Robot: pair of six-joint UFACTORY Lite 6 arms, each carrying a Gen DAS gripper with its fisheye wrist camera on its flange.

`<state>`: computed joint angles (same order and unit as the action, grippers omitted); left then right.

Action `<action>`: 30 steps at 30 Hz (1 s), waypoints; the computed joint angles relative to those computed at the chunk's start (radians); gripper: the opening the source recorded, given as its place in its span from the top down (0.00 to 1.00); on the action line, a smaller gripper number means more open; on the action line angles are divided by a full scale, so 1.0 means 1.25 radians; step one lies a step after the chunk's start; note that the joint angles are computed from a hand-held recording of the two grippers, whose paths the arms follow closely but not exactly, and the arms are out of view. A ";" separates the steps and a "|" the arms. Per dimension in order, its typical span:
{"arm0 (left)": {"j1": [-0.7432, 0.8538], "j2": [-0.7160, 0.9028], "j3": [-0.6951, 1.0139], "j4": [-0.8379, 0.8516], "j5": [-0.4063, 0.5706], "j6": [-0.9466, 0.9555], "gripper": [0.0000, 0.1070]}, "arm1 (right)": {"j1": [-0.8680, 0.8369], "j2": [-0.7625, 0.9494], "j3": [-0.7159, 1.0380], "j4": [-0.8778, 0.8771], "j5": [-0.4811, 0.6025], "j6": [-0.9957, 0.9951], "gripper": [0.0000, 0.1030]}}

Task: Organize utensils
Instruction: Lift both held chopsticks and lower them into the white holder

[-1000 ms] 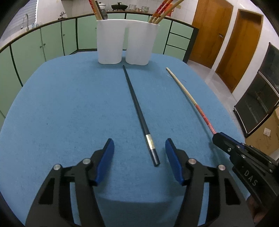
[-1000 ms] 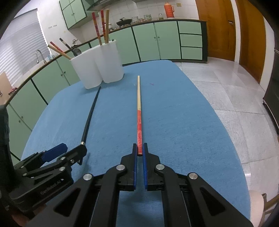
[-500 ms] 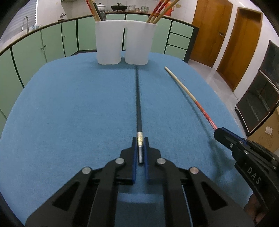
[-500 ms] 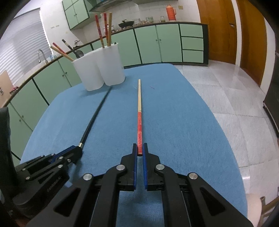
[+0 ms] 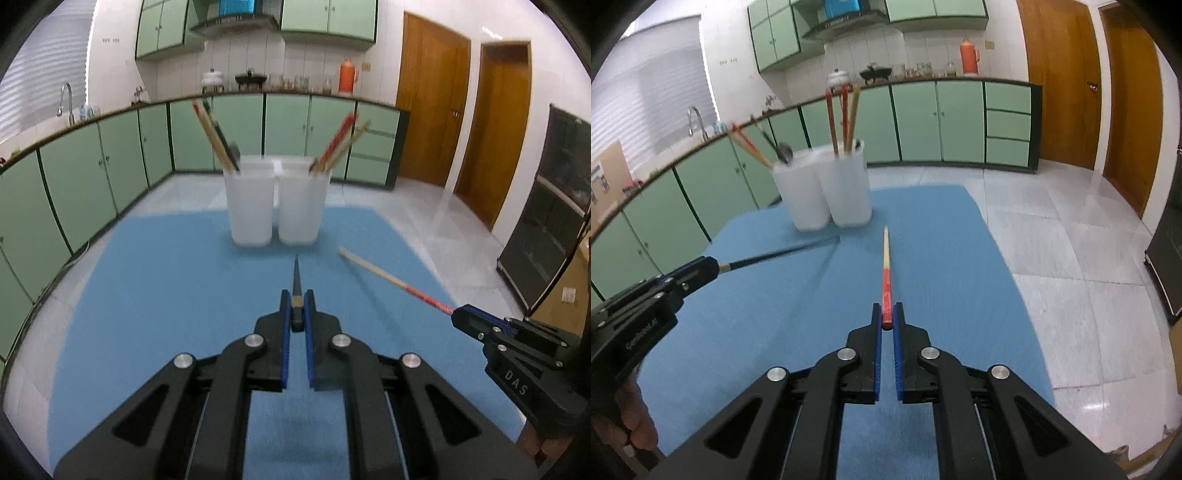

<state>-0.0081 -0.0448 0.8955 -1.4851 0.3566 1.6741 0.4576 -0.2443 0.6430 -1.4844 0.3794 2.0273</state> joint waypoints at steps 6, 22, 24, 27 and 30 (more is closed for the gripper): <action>0.022 0.003 0.097 0.061 0.049 -0.091 0.95 | -0.060 -0.076 0.051 0.113 -0.035 -0.166 0.94; 0.033 0.109 0.352 0.212 0.139 -0.285 0.95 | -0.121 -0.001 0.309 0.484 -0.082 -0.681 0.95; 0.035 0.119 0.371 0.215 0.147 -0.289 0.95 | -0.117 0.006 0.324 0.495 -0.084 -0.704 0.95; 0.040 0.117 0.383 0.209 0.153 -0.284 0.95 | -0.122 0.013 0.348 0.557 -0.100 -0.775 0.95; 0.048 0.124 0.413 0.204 0.160 -0.287 0.95 | -0.130 0.020 0.379 0.661 -0.119 -0.883 0.95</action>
<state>0.0518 0.1104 1.4120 -1.2303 0.5569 1.3151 0.2956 -0.2190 1.1171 -0.6576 0.2302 0.9241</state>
